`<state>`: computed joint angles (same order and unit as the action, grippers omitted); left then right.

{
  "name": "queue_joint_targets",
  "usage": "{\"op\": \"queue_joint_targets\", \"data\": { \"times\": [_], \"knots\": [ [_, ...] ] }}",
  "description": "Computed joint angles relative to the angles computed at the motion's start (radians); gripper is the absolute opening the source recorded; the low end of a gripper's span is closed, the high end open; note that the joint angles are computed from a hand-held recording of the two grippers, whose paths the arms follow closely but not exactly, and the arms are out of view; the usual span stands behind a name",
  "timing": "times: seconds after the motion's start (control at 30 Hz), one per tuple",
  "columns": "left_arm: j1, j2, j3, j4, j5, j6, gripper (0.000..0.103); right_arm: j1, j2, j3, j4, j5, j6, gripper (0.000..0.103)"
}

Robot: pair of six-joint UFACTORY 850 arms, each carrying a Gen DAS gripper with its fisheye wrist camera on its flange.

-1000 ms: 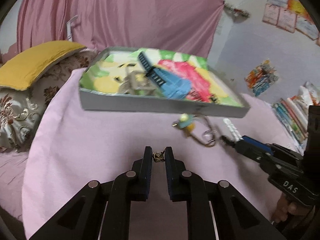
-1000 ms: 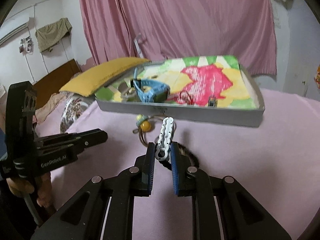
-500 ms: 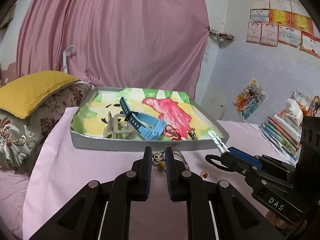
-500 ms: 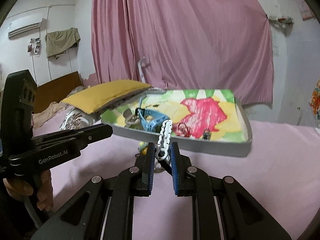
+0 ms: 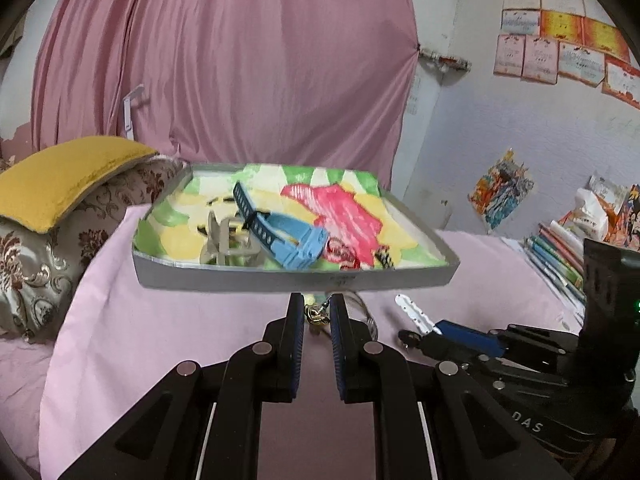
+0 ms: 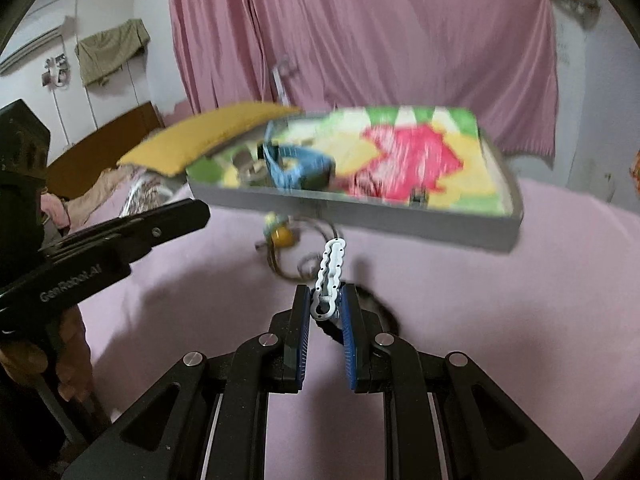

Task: Organize jewelry
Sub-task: 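Lift the white keychain with the right tool while the left tool holds the earring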

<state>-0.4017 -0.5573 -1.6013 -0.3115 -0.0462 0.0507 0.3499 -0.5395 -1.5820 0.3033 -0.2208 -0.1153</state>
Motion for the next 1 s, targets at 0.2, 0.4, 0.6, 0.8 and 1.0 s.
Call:
{"op": "queue_joint_targets", "data": {
  "times": [0.2,0.4,0.6,0.8,1.0],
  "knots": [
    [0.007,-0.027,-0.031,0.049,-0.091,-0.082,0.012,-0.014,-0.048,-0.069,0.095,-0.099,-0.075,0.014],
    [0.014,-0.039,-0.040,0.004,-0.123,-0.052,0.012,-0.015,-0.089,-0.130,0.123,-0.149,-0.096,0.015],
    [0.018,-0.046,-0.051,-0.045,-0.135,-0.009,0.012,-0.015,-0.127,-0.192,0.123,-0.184,-0.092,0.022],
    [0.023,-0.054,-0.060,-0.090,-0.146,0.032,0.012,-0.024,-0.157,-0.238,0.174,-0.211,-0.100,0.022],
    [0.025,-0.059,-0.070,-0.113,-0.151,0.055,0.012,-0.019,-0.168,-0.256,0.085,-0.211,-0.008,0.013]
  ]
}}
